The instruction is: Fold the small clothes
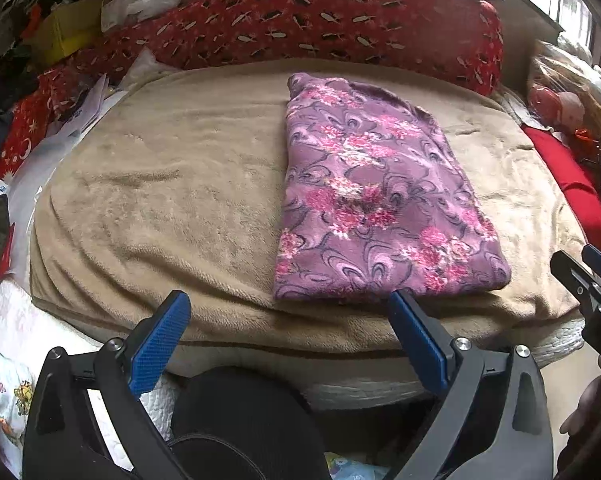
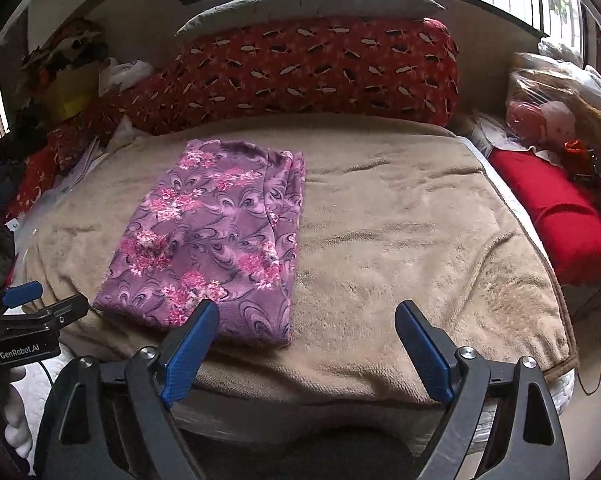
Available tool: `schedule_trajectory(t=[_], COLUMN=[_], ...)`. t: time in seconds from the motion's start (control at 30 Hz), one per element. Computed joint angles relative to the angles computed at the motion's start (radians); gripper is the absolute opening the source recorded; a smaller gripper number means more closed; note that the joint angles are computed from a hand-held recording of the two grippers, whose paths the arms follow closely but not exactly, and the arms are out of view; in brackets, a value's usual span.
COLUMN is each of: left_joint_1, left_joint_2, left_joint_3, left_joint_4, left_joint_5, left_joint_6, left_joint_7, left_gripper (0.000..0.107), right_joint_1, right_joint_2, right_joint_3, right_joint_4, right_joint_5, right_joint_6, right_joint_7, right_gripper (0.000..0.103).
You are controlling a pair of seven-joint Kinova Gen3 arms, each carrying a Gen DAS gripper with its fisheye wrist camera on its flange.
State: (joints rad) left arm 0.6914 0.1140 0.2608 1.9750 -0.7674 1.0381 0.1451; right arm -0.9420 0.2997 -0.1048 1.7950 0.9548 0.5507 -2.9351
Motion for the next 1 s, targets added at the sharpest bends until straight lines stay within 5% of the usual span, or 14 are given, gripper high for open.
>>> schedule_trajectory(t=[0.6,1.0], left_joint_1=[0.061,0.084], left_joint_2=[0.014,0.020], left_joint_3=[0.018,0.024], left_joint_4=[-0.043,-0.062], left_joint_5=[-0.022,-0.038], left_joint_6=[0.070,0.092], left_joint_7=[0.046,0.061], left_gripper=[0.100,0.100], right_joint_1=[0.006,0.025], right_joint_2=[-0.051,-0.055], right_joint_3=[-0.047,-0.063], right_joint_4=[0.056,0.059], right_joint_5=[0.135,0.127], right_joint_6=[0.036,0.031], right_joint_7=[-0.161,-0.159], right_gripper=[0.093,0.093])
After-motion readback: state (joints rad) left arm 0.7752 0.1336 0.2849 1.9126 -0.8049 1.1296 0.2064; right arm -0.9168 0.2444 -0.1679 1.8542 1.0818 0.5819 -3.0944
